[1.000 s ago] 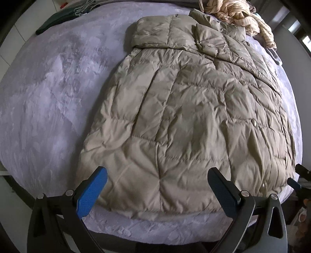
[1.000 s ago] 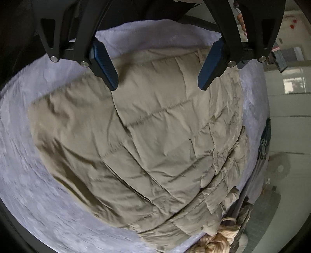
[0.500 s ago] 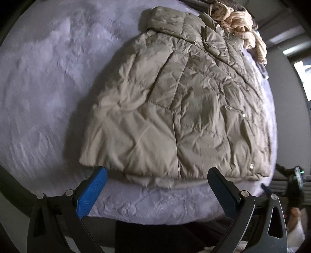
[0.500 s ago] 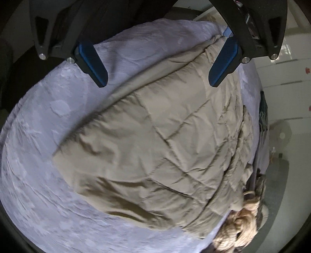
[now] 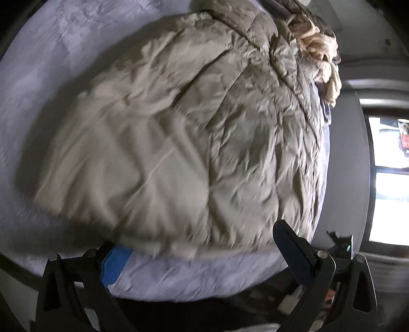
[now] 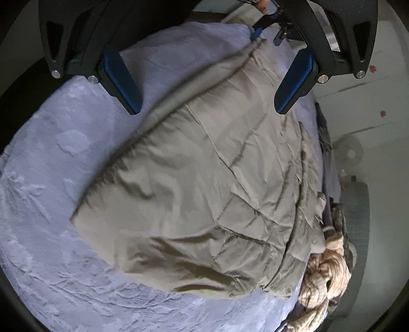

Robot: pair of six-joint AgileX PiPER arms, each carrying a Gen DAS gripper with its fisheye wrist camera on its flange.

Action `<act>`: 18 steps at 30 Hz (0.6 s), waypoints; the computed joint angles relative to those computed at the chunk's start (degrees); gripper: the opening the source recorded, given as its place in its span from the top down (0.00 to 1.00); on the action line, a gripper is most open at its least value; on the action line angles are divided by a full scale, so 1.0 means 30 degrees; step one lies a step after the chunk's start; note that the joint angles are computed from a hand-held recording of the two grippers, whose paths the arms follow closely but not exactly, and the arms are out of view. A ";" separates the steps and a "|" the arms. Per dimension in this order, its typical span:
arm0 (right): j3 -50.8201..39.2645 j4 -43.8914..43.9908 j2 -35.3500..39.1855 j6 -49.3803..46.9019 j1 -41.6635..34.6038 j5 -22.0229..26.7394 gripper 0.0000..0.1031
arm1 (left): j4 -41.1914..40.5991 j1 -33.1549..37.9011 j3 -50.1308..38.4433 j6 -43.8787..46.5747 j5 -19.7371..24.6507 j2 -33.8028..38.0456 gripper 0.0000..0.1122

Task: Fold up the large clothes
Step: 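Grasp the coat hem with both tools and lift it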

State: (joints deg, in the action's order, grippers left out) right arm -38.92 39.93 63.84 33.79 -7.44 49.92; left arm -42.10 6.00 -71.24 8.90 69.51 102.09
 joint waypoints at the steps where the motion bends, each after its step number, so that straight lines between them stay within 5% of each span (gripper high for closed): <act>1: 0.0199 0.0630 0.0145 -0.0487 -0.0265 -0.0318 0.00 | 0.0014 -0.0063 -0.0343 -0.0130 -0.0119 0.0255 0.08; 4: 0.0618 0.2101 0.0515 -0.1466 -0.0693 -0.0902 0.00 | 0.0384 -0.0613 -0.0964 -0.0707 -0.0567 0.0574 0.31; 6: 0.0929 0.2765 0.0645 -0.1750 -0.0892 -0.1146 0.01 | 0.0931 -0.0905 -0.1509 -0.0981 -0.0386 0.0894 0.70; 8: 0.1268 0.3327 0.0528 -0.1738 -0.1022 -0.1501 0.06 | 0.1253 -0.0880 -0.1752 -0.0860 -0.0290 0.0950 0.82; 10: 0.1515 0.3898 0.0473 -0.1967 -0.1214 -0.1551 0.32 | 0.1098 -0.0699 -0.1629 -0.0580 -0.0610 0.0566 0.85; 12: 0.1419 0.3811 0.0763 -0.1933 -0.1358 -0.1199 0.71 | 0.1066 -0.0646 -0.1777 -0.0483 -0.0755 0.0212 0.85; 14: 0.1237 0.3538 0.0969 -0.1976 -0.1378 -0.1052 0.87 | 0.1247 -0.0614 -0.2106 -0.0338 -0.0661 0.0061 0.85; 18: 0.0193 0.2202 0.1099 -0.1793 -0.1116 -0.0686 0.92 | 0.1857 -0.0884 -0.3489 -0.0509 -0.0330 0.0005 0.85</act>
State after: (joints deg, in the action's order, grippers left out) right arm -38.34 46.54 67.13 28.42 -10.79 47.86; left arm -36.53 3.35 -81.71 7.38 68.52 102.11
